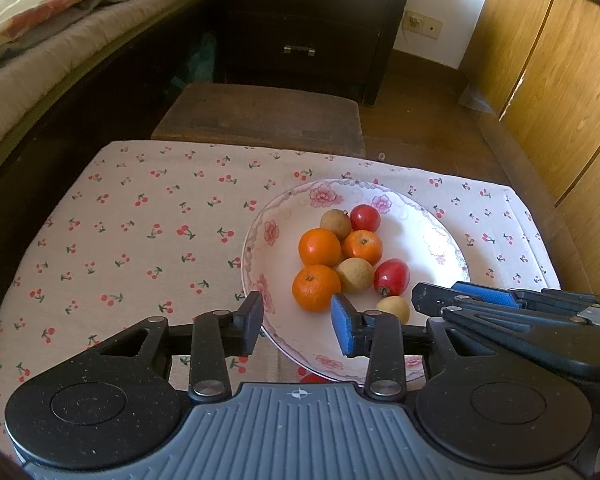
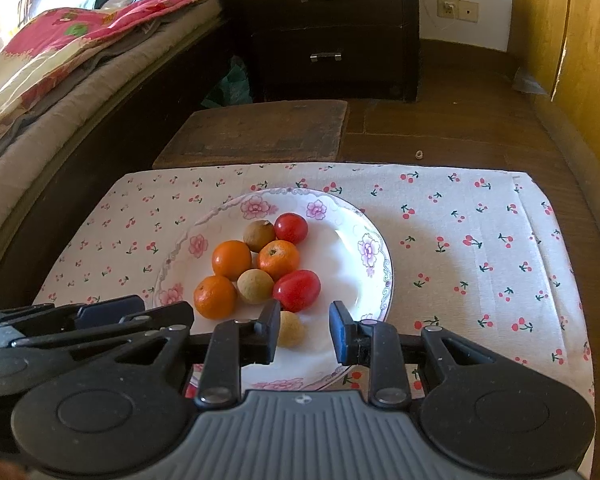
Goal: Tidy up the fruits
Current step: 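Open both grippers to drop the orange and kiwi into the bowl, then move the left gripper toward the red tomato and the right toward the kiwi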
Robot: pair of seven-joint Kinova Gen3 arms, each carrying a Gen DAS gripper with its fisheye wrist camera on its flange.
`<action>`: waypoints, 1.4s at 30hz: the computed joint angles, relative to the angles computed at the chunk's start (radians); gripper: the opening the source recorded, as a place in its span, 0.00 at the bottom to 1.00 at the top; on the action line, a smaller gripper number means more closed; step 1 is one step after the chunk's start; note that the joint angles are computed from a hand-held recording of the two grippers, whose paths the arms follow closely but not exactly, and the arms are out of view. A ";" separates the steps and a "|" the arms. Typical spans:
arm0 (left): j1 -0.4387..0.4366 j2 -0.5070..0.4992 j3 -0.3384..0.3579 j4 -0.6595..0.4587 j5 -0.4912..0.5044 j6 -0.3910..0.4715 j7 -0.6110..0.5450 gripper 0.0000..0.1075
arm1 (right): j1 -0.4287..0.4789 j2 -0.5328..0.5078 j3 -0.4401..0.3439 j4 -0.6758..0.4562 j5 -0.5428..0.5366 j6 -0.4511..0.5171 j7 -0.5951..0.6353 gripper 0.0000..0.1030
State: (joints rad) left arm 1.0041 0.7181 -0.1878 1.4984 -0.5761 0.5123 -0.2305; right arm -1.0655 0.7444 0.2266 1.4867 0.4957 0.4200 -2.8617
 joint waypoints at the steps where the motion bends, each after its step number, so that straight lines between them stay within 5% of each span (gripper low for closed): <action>1: 0.002 -0.001 -0.001 0.000 -0.001 0.002 0.001 0.43 | -0.002 -0.001 0.001 -0.001 0.001 0.004 0.000 0.28; 28: 0.019 -0.044 0.012 0.059 -0.045 -0.015 0.020 0.47 | -0.033 -0.038 -0.015 0.040 0.059 0.035 -0.079 0.29; 42: -0.002 -0.097 0.009 0.157 0.031 -0.098 -0.007 0.59 | 0.014 -0.061 -0.112 0.075 0.016 0.026 0.001 0.36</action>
